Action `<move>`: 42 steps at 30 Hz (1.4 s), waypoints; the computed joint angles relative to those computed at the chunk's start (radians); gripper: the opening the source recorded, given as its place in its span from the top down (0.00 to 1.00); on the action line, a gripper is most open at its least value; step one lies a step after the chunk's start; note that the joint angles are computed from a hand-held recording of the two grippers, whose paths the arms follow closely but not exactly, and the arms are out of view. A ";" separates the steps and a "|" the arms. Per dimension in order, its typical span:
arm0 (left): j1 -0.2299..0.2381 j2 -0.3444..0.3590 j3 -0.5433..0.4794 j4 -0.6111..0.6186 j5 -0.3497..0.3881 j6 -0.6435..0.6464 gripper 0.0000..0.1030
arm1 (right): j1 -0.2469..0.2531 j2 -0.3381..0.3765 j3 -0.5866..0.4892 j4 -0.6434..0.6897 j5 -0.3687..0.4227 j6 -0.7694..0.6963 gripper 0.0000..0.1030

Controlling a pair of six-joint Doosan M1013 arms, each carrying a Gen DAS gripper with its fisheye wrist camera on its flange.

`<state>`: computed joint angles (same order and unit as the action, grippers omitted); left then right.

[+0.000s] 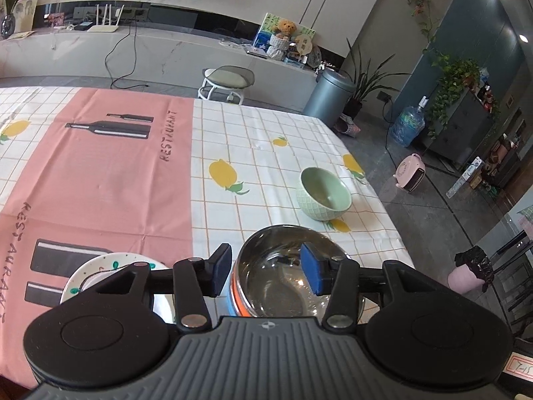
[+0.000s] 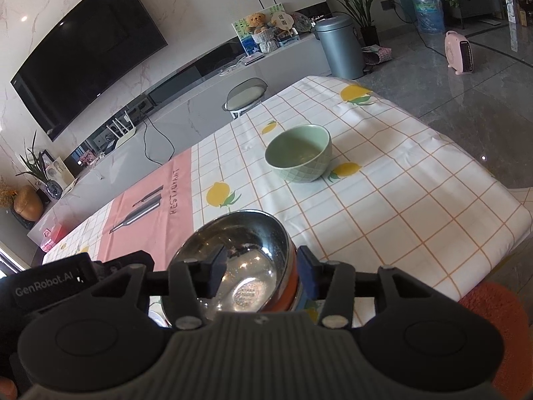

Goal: Organize plates and bowls
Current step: 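Open the left gripper to release the orange bowl, then reach the left gripper to the pale green bowl rim and close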

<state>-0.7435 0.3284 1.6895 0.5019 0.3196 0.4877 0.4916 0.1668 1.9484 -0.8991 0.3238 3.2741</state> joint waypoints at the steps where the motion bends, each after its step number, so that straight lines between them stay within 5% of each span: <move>1: -0.001 0.001 -0.004 -0.003 -0.003 0.017 0.47 | -0.002 0.000 -0.001 -0.001 -0.001 0.001 0.54; 23: 0.002 0.081 -0.136 -0.336 0.057 0.523 0.47 | -0.062 0.025 -0.019 0.115 -0.018 -0.095 0.44; 33: 0.042 0.147 -0.226 -0.496 0.118 0.600 0.47 | -0.104 0.066 -0.057 0.212 -0.025 -0.214 0.45; 42: 0.048 0.231 -0.350 -0.509 0.207 0.632 0.47 | -0.162 0.118 -0.119 0.317 -0.021 -0.365 0.45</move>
